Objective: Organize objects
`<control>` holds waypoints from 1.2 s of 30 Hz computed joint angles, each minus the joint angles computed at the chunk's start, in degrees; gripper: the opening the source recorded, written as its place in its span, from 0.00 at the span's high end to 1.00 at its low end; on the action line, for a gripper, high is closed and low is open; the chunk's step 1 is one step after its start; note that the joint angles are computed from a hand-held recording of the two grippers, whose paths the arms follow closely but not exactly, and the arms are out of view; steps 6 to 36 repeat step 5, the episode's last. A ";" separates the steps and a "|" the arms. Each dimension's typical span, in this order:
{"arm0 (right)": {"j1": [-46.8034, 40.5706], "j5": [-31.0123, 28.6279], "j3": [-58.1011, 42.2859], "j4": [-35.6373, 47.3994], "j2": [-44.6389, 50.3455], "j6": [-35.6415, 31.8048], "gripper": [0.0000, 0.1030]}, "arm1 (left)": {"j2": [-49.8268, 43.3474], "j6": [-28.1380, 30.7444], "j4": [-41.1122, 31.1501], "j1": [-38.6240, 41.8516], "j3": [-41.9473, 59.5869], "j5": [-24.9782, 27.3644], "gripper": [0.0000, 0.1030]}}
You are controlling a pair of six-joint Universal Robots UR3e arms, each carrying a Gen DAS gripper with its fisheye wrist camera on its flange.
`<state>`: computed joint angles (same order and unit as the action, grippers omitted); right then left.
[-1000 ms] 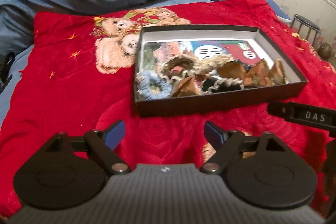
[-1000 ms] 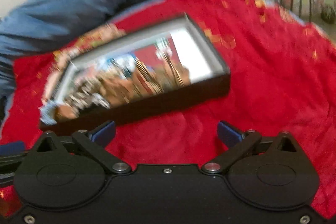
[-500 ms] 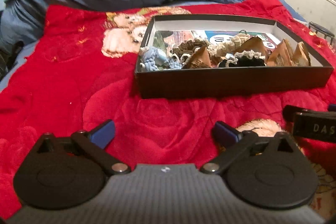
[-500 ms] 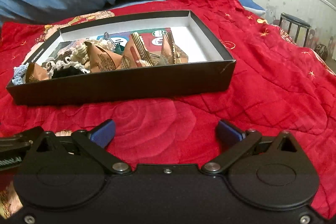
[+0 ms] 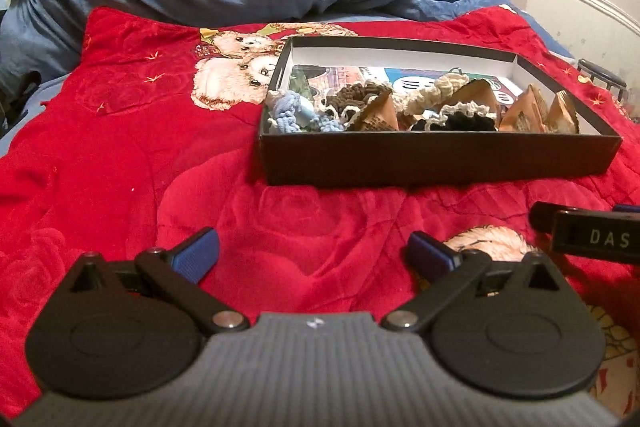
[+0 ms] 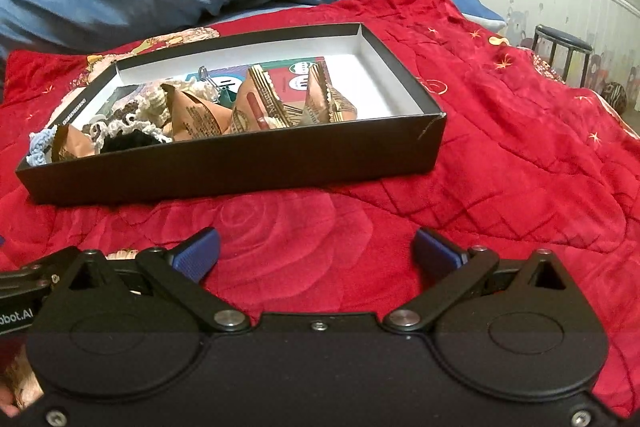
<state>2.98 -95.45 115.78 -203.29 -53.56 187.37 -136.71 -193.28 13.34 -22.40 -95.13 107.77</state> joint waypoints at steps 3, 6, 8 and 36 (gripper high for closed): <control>-0.30 0.43 0.26 -0.31 -0.04 0.05 0.00 | -0.10 0.20 0.52 -0.21 -0.35 0.39 0.00; -0.29 0.34 0.16 -0.09 -0.08 -0.05 0.00 | 0.08 0.13 0.46 -0.08 -0.52 0.12 0.00; -0.29 0.34 0.16 -0.09 -0.08 -0.05 0.00 | 0.08 0.13 0.46 -0.08 -0.52 0.12 0.00; -0.29 0.34 0.16 -0.09 -0.08 -0.05 0.00 | 0.08 0.13 0.46 -0.08 -0.52 0.12 0.00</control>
